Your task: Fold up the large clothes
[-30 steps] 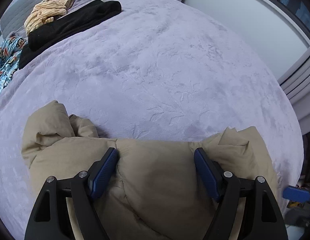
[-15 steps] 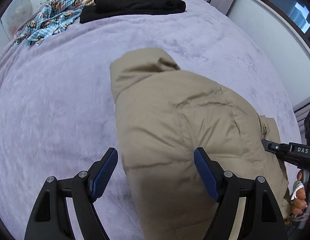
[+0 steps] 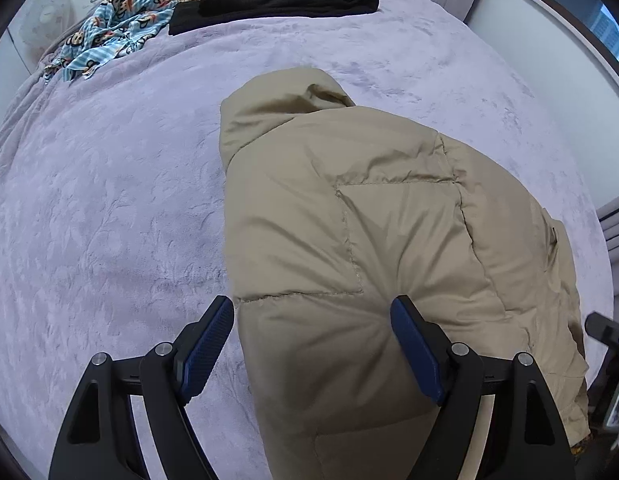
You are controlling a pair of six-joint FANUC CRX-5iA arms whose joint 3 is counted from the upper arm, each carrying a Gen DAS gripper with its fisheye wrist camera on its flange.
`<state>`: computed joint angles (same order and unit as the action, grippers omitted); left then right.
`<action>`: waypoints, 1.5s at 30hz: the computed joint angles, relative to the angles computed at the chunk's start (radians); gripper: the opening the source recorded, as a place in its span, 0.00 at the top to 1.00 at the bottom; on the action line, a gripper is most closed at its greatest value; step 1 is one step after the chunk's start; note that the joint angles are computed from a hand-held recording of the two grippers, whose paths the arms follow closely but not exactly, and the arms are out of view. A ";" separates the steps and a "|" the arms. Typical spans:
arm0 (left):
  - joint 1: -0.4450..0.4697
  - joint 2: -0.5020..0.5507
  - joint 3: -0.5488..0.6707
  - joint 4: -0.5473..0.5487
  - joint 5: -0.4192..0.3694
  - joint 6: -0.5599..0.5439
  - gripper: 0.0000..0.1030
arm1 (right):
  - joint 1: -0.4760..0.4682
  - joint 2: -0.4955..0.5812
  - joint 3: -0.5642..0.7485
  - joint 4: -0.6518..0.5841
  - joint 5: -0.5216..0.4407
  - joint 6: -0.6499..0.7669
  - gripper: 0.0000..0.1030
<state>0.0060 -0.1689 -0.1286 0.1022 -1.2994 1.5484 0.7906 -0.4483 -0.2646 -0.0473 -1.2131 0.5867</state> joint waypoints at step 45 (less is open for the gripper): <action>0.164 -0.203 -0.088 0.003 -0.243 -0.248 0.00 | 0.512 -0.162 -0.096 0.352 -0.259 -0.621 0.36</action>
<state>0.1704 -0.3719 -0.2161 0.1048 -1.5419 1.3002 1.3022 -0.6098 -0.3610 0.3045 -1.4717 -0.0348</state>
